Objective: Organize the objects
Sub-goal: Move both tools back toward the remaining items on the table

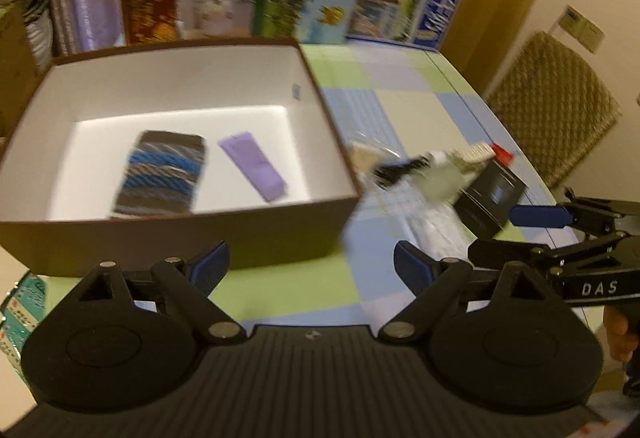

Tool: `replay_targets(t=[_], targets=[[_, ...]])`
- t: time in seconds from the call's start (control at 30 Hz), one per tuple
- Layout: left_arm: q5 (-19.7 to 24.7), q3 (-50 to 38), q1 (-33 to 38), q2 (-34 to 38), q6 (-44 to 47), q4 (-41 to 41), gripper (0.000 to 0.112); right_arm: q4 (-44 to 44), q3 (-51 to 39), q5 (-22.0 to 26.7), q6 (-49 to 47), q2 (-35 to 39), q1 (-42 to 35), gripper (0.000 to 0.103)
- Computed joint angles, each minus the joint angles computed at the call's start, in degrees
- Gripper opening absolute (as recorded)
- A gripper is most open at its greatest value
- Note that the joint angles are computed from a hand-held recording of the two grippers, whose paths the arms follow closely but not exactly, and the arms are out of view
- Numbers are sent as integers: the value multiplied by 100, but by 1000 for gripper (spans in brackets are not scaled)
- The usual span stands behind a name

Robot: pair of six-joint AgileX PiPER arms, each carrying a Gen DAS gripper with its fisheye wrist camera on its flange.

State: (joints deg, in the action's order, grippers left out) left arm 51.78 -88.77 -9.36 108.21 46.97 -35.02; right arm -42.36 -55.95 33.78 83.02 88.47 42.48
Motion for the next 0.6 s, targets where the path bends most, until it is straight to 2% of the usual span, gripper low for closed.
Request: replay_targets(t=[0.27,0.6], targets=[[-140,339,-718,-104,-378,240,87,82,1000,152,232,-913,-161,79],[-579,413,-1649,-2,-1030,583,87,461,1826,69,-270,-1753,-816,79]])
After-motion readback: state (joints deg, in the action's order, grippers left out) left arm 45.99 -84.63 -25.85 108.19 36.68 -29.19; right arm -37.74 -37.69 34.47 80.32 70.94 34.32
